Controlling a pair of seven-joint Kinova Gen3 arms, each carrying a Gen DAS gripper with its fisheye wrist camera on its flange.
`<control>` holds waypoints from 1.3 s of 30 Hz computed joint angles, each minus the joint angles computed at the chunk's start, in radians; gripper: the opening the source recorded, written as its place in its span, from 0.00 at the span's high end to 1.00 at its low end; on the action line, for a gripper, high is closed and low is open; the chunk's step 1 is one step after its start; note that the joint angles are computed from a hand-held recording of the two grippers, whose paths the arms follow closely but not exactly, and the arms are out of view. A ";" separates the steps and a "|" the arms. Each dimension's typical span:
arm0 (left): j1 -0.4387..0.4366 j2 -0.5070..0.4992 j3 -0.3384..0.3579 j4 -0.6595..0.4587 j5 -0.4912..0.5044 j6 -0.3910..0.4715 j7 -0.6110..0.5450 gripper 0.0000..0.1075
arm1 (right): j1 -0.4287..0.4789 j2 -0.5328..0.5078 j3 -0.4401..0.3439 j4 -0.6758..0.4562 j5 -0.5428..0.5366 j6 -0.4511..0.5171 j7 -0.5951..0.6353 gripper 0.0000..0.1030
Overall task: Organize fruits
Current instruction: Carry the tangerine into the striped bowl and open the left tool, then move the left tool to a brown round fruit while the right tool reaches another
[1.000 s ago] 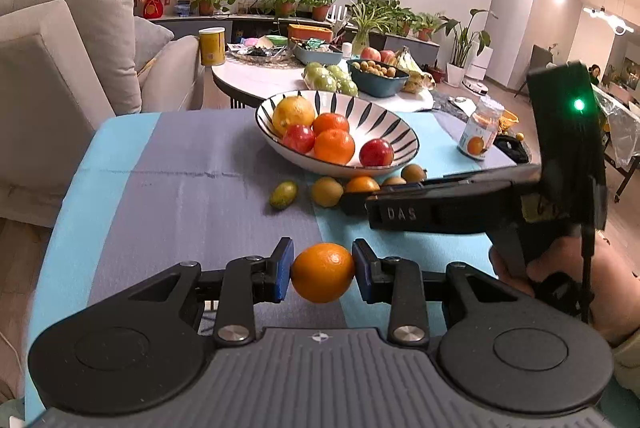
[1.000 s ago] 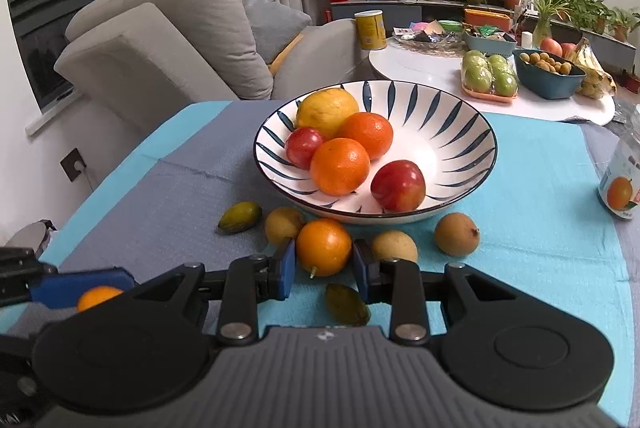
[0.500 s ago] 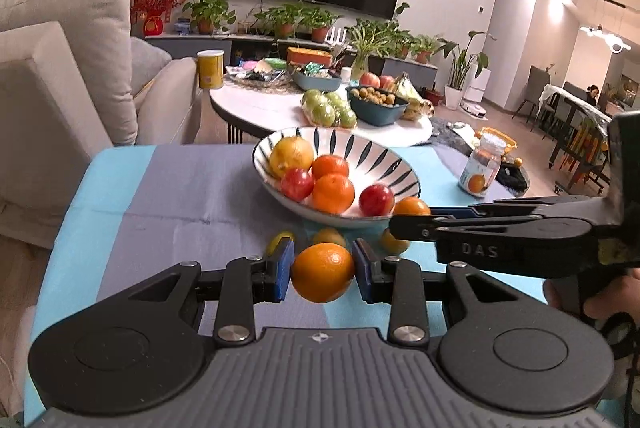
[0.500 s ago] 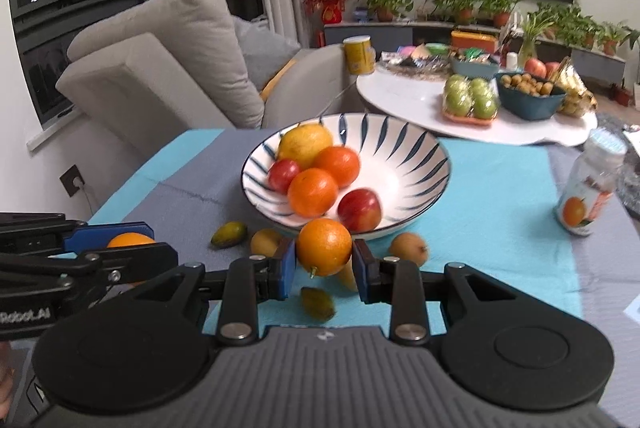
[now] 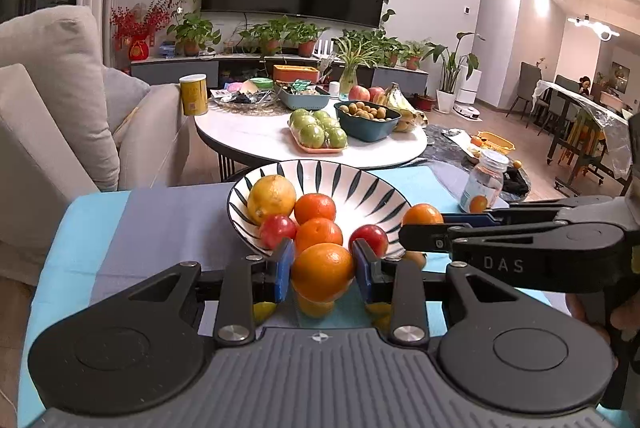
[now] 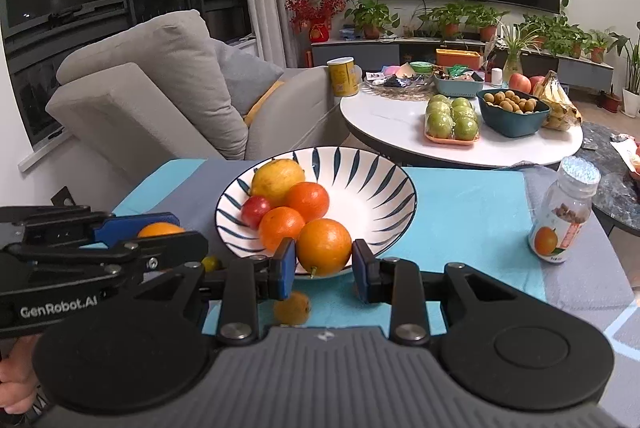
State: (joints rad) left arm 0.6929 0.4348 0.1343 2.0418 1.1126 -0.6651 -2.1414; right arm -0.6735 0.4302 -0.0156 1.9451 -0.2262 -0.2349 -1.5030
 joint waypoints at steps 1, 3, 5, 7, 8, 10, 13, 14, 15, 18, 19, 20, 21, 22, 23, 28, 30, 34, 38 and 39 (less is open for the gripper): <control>-0.007 0.003 -0.002 -0.011 0.012 0.015 -0.010 0.72 | 0.000 0.002 0.003 -0.005 -0.001 0.003 0.002 0.25; -0.021 0.012 -0.007 -0.027 0.020 0.033 -0.013 0.72 | 0.007 0.005 0.000 -0.010 0.002 0.003 0.000 0.25; -0.040 0.020 -0.010 -0.042 0.016 0.056 -0.003 0.72 | 0.036 0.012 -0.024 -0.026 0.022 0.021 -0.008 0.25; -0.055 0.029 -0.017 -0.058 0.006 0.080 0.008 0.72 | 0.044 0.018 -0.027 -0.037 0.032 0.034 -0.018 0.25; -0.058 0.032 -0.021 -0.064 0.006 0.089 0.006 0.72 | 0.040 0.022 -0.019 -0.042 0.034 0.036 -0.018 0.25; -0.064 0.038 -0.028 -0.073 0.000 0.105 0.015 0.72 | 0.046 0.028 -0.020 -0.051 0.042 0.045 -0.025 0.25; -0.071 0.047 -0.040 -0.084 -0.004 0.126 0.029 0.72 | 0.063 0.037 -0.032 -0.061 0.059 0.050 -0.041 0.25; -0.072 0.049 -0.043 -0.087 -0.005 0.132 0.030 0.72 | 0.066 0.039 -0.033 -0.062 0.063 0.049 -0.045 0.25; -0.073 0.052 -0.047 -0.091 -0.005 0.138 0.031 0.72 | 0.068 0.042 -0.035 -0.065 0.066 0.050 -0.051 0.25; -0.083 0.055 -0.053 -0.099 -0.020 0.171 0.042 0.72 | 0.077 0.051 -0.042 -0.072 0.079 0.050 -0.063 0.25; -0.078 0.057 -0.057 -0.098 -0.023 0.167 0.051 0.72 | 0.082 0.051 -0.046 -0.073 0.086 0.053 -0.065 0.25; -0.072 0.059 -0.063 -0.100 -0.019 0.166 0.047 0.72 | 0.102 0.054 -0.066 -0.075 0.091 0.054 -0.068 0.25; -0.067 0.060 -0.068 -0.102 -0.015 0.166 0.042 0.72 | 0.118 0.058 -0.081 -0.079 0.111 0.060 -0.086 0.25; -0.065 0.063 -0.070 -0.104 -0.017 0.164 0.042 0.72 | 0.117 0.058 -0.078 -0.077 0.115 0.054 -0.092 0.25; -0.064 0.064 -0.070 -0.104 -0.016 0.162 0.043 0.71 | 0.097 0.058 -0.057 -0.076 0.102 0.051 -0.083 0.25; -0.057 0.060 -0.073 -0.098 -0.039 0.166 0.063 0.56 | 0.093 0.061 -0.048 -0.075 0.113 0.045 -0.087 0.25; -0.042 0.059 -0.082 -0.101 -0.011 0.163 0.035 0.44 | 0.095 0.063 -0.049 -0.071 0.114 0.034 -0.089 0.25; -0.042 0.062 -0.072 -0.102 0.020 0.157 0.005 0.41 | 0.132 0.070 -0.083 -0.070 0.133 0.020 -0.105 0.25; -0.049 0.056 -0.060 -0.092 0.021 0.149 0.016 0.41 | 0.145 0.068 -0.091 -0.081 0.137 0.046 -0.123 0.25; -0.049 0.054 -0.059 -0.089 0.019 0.146 0.017 0.41 | 0.151 0.070 -0.097 -0.088 0.141 0.063 -0.128 0.25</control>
